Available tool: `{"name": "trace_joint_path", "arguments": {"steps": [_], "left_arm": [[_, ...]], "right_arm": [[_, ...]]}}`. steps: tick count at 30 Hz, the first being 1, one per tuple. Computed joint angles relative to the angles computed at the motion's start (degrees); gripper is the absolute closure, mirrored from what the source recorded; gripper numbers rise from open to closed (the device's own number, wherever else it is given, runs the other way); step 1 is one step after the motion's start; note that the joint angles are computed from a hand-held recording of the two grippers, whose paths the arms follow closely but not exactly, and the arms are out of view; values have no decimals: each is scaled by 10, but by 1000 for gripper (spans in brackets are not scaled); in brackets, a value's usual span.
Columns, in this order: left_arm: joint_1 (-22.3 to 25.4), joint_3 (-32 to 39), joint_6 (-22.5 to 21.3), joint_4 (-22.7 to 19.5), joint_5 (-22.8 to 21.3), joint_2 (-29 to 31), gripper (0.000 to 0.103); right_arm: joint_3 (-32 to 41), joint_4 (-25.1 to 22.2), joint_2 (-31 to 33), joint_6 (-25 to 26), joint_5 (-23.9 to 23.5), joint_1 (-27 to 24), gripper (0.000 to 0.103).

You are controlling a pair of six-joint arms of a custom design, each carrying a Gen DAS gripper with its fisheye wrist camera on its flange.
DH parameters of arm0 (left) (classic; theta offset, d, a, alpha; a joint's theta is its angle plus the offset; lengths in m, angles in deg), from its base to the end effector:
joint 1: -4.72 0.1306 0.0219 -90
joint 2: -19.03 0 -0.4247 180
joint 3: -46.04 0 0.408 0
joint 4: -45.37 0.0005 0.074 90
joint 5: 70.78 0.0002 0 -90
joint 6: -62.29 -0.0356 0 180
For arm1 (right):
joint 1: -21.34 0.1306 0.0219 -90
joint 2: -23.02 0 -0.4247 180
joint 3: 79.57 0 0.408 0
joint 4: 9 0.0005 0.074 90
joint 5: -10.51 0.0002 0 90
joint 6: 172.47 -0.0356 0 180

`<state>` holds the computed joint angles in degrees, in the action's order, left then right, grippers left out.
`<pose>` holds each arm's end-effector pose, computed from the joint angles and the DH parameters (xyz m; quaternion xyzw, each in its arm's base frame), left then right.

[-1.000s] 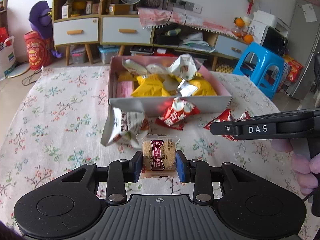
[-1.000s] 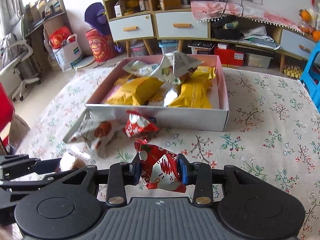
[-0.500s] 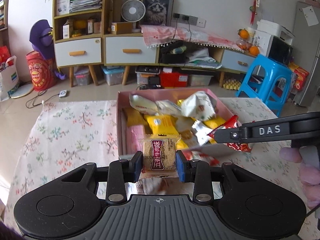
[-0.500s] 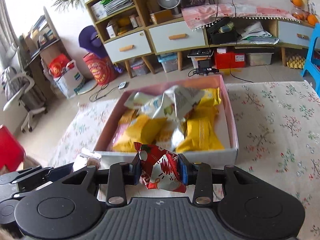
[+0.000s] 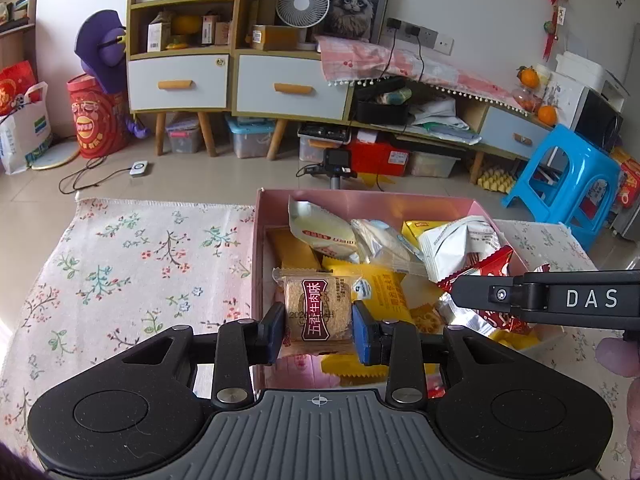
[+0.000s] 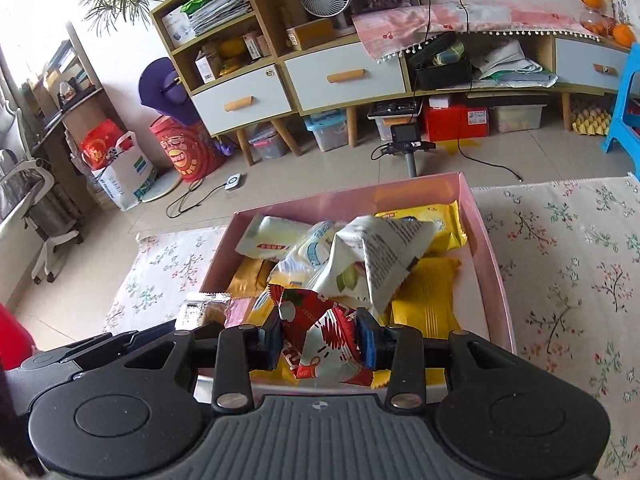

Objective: Organize snacks
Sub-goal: 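Lift both held snacks and carry them over the pink box, then open both tools to drop the snacks into the pink box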

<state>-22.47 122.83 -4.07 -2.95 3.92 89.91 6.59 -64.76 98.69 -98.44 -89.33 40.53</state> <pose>0.3318 -0.1605 0.5007 -0.0256 0.9081 -0.0616 0.4135 0.3708 0.1350 0.5387 -0.0585 0.9201 0.1901 0.3374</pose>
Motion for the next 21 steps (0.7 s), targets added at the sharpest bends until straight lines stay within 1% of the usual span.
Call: {"name": "trace_joint_path", "arguments": {"steps": [5,10,12,13,14,15,16,17,18,19,21], "left_arm": [[-2,0,-17,19,-19,6,71],[-4,5,-28,31,-24,10,71],[-5,5,-33,36,-25,10,71],[-8,3,-34,41,-29,8,69],[-9,3,-37,42,-31,8,69],[-10,3,-41,41,-34,9,67],[-10,4,-44,39,-35,9,57],[-11,3,-46,40,-36,7,52],[-11,0,-48,43,-36,4,46],[-12,-2,-51,46,-34,2,43],[-13,-3,-53,44,-35,0,40]], "right_arm": [[4,1,6,-4,10,-2,75],[4,3,9,-3,14,-5,75],[4,5,9,-1,13,-6,74],[4,4,9,0,12,-7,72],[4,5,8,0,12,-7,71],[3,7,6,-2,14,-7,71],[3,9,5,-3,14,-8,65],[4,9,5,-4,16,-8,57],[4,10,3,-4,18,-8,54],[4,10,2,-3,18,-9,51],[6,7,1,1,16,-10,49]]}}
